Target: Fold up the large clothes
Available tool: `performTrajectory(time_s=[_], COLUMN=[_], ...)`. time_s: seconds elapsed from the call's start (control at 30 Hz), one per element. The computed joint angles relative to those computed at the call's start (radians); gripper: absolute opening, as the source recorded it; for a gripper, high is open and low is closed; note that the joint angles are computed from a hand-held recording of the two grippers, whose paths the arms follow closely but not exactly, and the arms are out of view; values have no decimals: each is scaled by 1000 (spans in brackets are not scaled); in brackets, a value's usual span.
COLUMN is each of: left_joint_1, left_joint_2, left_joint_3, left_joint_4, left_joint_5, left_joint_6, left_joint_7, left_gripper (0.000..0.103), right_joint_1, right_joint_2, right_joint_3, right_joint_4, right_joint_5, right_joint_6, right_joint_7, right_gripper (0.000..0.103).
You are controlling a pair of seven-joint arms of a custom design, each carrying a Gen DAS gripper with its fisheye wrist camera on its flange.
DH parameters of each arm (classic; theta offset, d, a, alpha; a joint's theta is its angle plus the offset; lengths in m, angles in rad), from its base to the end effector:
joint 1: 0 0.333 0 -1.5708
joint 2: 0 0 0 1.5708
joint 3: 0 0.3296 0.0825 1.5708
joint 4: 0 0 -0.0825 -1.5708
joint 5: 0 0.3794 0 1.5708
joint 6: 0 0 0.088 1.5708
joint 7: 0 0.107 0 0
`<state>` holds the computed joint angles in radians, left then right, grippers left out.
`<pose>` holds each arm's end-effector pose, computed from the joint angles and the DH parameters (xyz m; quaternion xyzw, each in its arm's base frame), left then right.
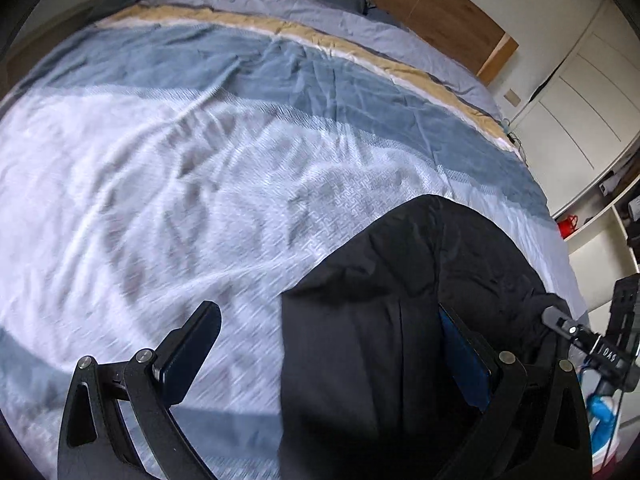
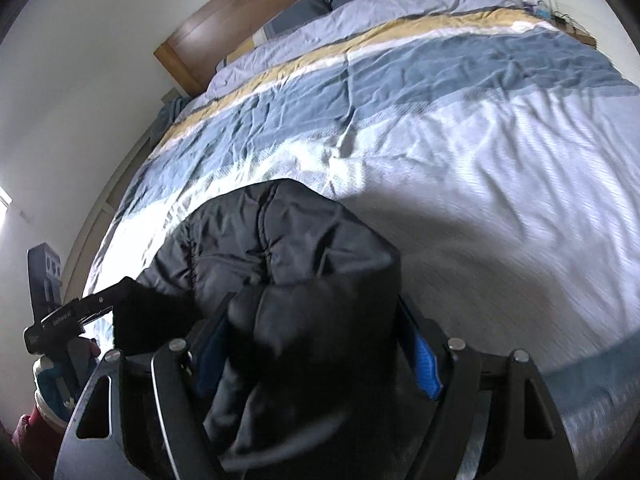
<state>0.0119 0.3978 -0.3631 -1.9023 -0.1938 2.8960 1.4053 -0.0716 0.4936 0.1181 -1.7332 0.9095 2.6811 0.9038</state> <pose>0.6435 -0.1967 0.3873 -0.6894 0.6504 -0.3145 0.0530 0.6989 -0.0031 0.3517 -0.6405 0.6782 -0.0362 0.3585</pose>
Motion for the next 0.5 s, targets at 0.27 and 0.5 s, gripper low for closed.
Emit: performTrajectory(time_s=[0.27, 0.5], left_joint_1=[-16, -43], left_joint_2=[113, 18], left_joint_3=[-5, 17], left_joint_4=[139, 46], left_joint_5=[-15, 0], left_joint_6=[-161, -142], left_joint_7=[-1, -1], left_gripper=[54, 25], right_joint_1=[3, 2], right_joint_2=[117, 31], right_joint_3=[-13, -8], right_joint_4=[130, 61], right_joint_5=[-83, -129], right_joint_6=[-98, -127], right_joint_7=[113, 103], right_gripper=[67, 20])
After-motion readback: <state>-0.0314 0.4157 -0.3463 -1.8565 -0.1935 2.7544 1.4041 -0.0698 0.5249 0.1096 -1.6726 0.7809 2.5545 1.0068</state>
